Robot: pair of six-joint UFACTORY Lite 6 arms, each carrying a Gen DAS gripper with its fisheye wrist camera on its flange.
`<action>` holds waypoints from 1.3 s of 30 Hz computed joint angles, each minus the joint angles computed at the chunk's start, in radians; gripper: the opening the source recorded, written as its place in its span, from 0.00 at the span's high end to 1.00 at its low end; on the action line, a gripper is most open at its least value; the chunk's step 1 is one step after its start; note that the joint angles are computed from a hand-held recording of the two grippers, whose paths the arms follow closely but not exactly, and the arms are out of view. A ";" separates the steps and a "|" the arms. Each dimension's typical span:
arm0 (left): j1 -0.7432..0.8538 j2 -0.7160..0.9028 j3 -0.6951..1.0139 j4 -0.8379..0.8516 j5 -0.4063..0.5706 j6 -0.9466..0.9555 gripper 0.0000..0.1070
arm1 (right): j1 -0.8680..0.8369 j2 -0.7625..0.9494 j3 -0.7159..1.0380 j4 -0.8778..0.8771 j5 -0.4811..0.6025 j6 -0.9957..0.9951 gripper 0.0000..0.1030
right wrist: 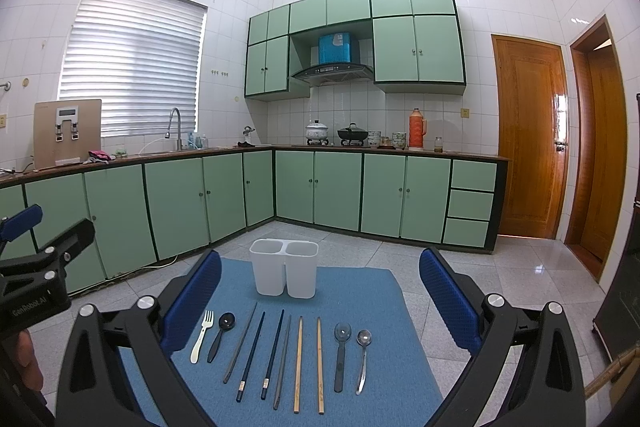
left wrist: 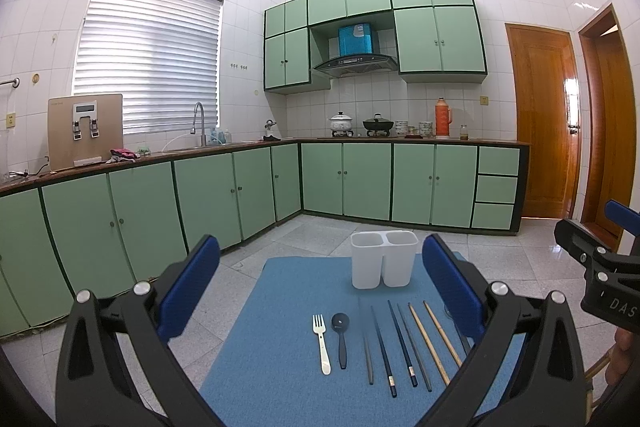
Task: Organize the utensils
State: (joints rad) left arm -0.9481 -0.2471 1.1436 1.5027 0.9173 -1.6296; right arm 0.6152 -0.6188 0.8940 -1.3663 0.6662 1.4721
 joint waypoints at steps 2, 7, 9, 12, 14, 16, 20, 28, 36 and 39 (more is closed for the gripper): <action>0.007 -0.007 0.001 -0.005 -0.006 0.010 0.08 | 0.000 0.000 0.000 0.000 0.000 0.000 0.06; 0.047 -0.022 -0.005 -0.019 -0.041 0.033 0.08 | 0.000 -0.001 -0.001 0.005 0.001 -0.004 0.06; 0.077 -0.025 -0.004 -0.032 -0.063 0.051 0.08 | 0.017 0.004 0.005 0.013 0.021 -0.008 0.06; 0.129 -0.015 -0.011 -0.051 -0.109 0.060 0.08 | -0.044 0.048 0.019 0.035 -0.040 -0.014 0.06; 0.173 0.009 -0.008 -0.067 -0.143 0.070 0.08 | -0.091 0.077 0.030 0.056 -0.083 -0.025 0.06; 0.215 0.031 -0.007 -0.086 -0.180 0.082 0.08 | -0.132 0.111 0.036 0.076 -0.123 -0.026 0.06; 0.312 0.099 0.017 -0.138 -0.271 0.124 0.08 | -0.195 0.187 0.050 0.091 -0.184 -0.024 0.06; 0.443 0.293 0.089 -0.196 -0.404 0.177 0.08 | -0.343 0.361 0.072 0.070 -0.341 0.005 0.06; 0.579 0.668 0.413 -0.487 -0.490 0.486 0.08 | -0.504 0.652 0.232 0.205 -0.495 -0.135 0.09; 0.629 0.852 0.628 -0.749 -0.473 0.748 0.08 | -0.549 0.768 0.320 0.425 -0.526 -0.364 0.13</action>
